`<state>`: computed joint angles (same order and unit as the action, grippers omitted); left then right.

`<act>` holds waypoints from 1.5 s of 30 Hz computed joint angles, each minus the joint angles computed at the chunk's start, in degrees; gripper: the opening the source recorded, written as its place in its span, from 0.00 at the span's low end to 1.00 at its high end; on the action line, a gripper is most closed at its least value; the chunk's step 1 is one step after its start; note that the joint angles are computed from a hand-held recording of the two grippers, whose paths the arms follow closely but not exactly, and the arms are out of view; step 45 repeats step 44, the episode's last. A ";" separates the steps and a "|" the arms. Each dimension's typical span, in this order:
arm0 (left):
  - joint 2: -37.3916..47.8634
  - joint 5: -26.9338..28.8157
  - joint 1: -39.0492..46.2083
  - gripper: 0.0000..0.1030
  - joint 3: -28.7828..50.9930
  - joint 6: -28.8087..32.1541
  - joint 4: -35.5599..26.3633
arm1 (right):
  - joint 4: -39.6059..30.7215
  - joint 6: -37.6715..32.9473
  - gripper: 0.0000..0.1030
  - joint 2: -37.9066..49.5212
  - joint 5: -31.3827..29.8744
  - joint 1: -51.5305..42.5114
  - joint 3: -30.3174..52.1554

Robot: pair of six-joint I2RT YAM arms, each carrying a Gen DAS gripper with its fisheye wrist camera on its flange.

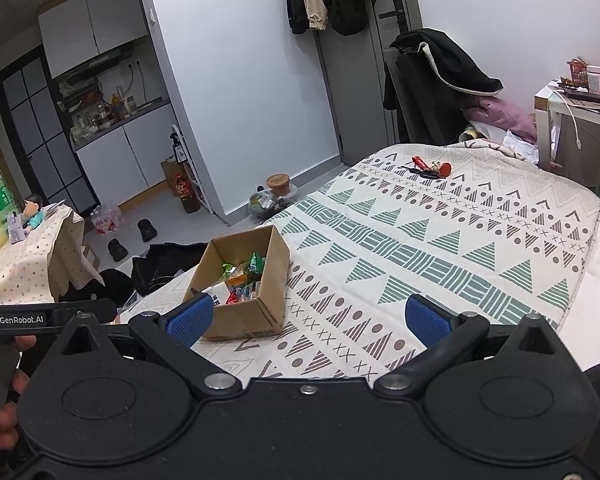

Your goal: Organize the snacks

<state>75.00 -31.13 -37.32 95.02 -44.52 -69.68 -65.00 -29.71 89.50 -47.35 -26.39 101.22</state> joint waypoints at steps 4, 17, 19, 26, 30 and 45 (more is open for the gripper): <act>0.06 0.01 -0.08 1.00 0.19 0.04 -0.23 | -0.10 0.01 1.00 0.06 0.05 -0.06 0.17; 0.36 -0.30 -0.40 1.00 0.46 -0.32 -0.30 | -0.38 -0.08 1.00 0.07 -0.22 -0.27 0.53; 0.39 -0.34 -0.42 1.00 0.51 -0.44 -0.39 | -0.35 -0.10 1.00 0.04 -0.11 -0.25 0.50; 0.52 -0.08 -0.31 1.00 0.72 -0.35 -0.61 | -0.67 0.08 1.00 0.27 -0.03 -0.34 0.94; 0.56 -0.11 -0.34 1.00 0.73 -0.35 -0.60 | -1.17 0.15 1.00 0.69 0.05 -0.46 1.75; 0.94 -1.47 -1.54 1.00 1.28 -0.92 -0.87 | -0.28 0.41 1.00 0.13 0.21 -0.38 0.22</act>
